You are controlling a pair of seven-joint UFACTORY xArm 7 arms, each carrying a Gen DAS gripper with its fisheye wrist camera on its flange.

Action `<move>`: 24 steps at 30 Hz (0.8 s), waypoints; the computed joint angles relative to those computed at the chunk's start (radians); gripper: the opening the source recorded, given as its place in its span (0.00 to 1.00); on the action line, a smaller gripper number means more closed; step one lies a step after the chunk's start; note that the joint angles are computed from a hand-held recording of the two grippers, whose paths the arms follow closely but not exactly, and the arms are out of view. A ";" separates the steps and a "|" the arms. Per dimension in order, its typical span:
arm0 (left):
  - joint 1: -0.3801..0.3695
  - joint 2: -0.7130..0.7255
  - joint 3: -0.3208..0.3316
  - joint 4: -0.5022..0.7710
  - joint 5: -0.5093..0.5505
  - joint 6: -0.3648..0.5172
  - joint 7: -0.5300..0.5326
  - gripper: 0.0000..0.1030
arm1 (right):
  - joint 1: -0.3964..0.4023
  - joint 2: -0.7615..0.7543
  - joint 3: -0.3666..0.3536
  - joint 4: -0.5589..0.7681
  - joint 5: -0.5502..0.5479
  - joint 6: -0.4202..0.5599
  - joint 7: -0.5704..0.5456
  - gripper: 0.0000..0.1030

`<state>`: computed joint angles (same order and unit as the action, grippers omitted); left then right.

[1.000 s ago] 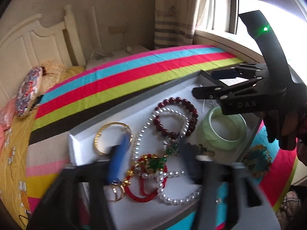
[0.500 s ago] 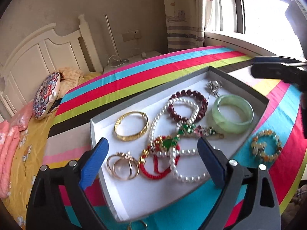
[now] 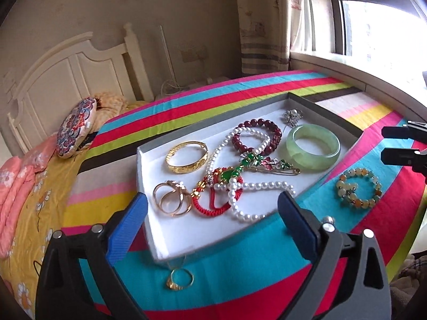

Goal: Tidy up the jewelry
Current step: 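Move the right tool to the agate bead bracelet and grasp it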

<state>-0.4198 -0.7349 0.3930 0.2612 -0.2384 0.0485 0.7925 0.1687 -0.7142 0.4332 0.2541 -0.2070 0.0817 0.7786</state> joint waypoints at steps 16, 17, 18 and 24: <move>-0.217 -0.208 0.427 0.091 -0.190 0.161 0.107 0.97 | -0.072 0.048 0.131 0.064 -0.084 0.078 0.007 0.69; -0.212 -0.211 0.423 0.089 -0.199 0.166 0.120 0.97 | -0.087 0.055 0.160 0.082 -0.108 0.104 0.014 0.64; -0.208 -0.216 0.417 0.085 -0.207 0.167 0.135 0.97 | -0.102 0.064 0.190 0.102 -0.135 0.142 0.024 0.60; -0.197 -0.197 0.426 0.119 -0.284 0.235 0.183 0.97 | -0.026 0.142 0.118 0.118 -0.172 0.107 0.030 0.18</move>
